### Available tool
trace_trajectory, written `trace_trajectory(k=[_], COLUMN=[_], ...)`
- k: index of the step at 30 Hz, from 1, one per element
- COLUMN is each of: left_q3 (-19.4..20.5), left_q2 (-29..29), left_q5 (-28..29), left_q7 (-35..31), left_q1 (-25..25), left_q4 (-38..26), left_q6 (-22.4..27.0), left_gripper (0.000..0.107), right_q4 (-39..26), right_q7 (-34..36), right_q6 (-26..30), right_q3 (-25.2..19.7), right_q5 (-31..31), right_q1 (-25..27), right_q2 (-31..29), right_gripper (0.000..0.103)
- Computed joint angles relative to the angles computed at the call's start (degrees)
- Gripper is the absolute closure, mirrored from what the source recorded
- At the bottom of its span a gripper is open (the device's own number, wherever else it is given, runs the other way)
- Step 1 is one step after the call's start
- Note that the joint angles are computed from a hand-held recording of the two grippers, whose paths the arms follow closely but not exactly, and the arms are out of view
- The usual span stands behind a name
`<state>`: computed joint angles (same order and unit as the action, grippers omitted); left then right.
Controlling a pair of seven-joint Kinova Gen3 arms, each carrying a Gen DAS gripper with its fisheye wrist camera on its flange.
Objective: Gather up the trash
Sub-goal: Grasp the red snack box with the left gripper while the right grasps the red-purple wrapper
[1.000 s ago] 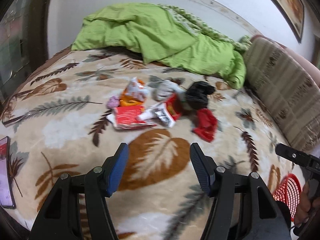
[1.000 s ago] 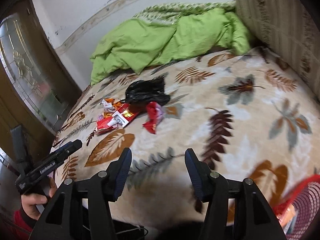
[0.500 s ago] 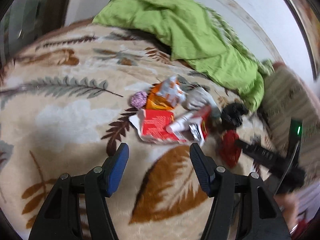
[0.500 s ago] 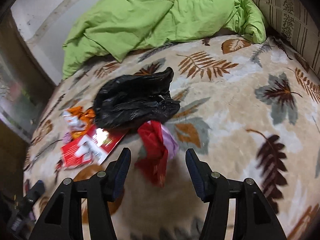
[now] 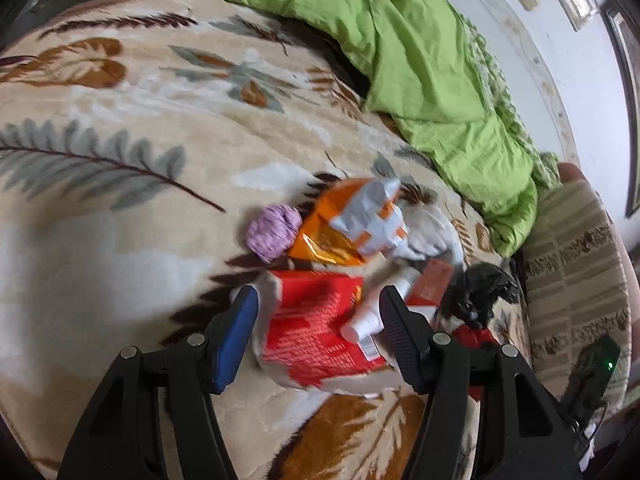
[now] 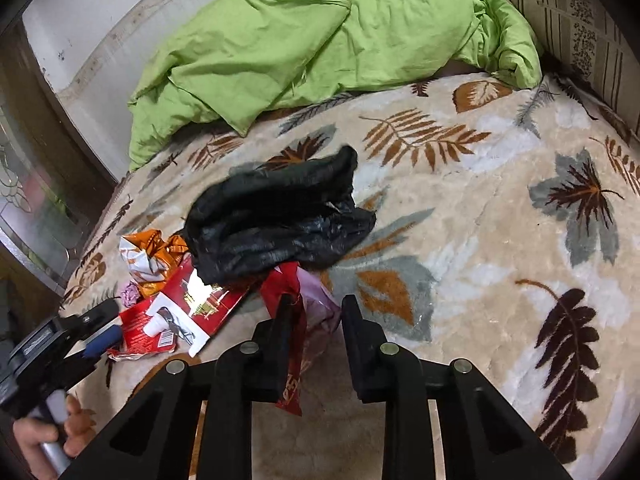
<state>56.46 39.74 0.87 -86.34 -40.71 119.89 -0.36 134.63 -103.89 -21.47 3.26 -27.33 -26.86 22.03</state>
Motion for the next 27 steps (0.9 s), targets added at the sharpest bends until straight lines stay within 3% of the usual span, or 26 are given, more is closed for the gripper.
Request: trace_trajectory(k=[2, 9, 13, 16, 23, 27], left_q3=[1.5, 12.2, 16.6, 16.2, 14.3, 15.7], left_q2=[0.5, 2.2, -2.3, -2.7, -2.0, -1.3], left_q5=[-0.5, -1.3, -0.1, 3.4, 10.3, 12.4], left_q7=[-0.9, -11.7, -16.6, -17.2, -19.8, -24.0], left_q1=[-1.0, -6.6, -10.1, -11.7, -13.5, -15.8], left_q4=[-0.1, 2.8, 7.0, 6.8, 4.1, 3.9], left_q6=[1.6, 11.4, 9.0, 8.9, 14.2, 16.6], left_gripper=[0.058, 0.058, 0.057, 0.057, 0.057, 0.057], right_q4=[0.2, 2.8, 4.5, 5.3, 6.2, 6.5], right_q7=[-0.7, -4.1, -4.7, -5.3, -5.7, -6.0], right_q6=[-0.1, -2.9, -4.3, -5.0, -5.6, -5.9], right_q3=[-0.7, -3.3, -3.6, -4.0, -4.3, -4.6], right_q5=[0.8, 3.7, 3.5, 3.8, 4.2, 4.6], right_q1=[0.8, 3.4, 3.3, 3.9, 4.5, 4.8], right_q2=[-0.2, -2.0, -3.3, -3.8, -4.7, -5.0], right_gripper=[0.078, 0.078, 0.078, 0.078, 0.078, 0.078])
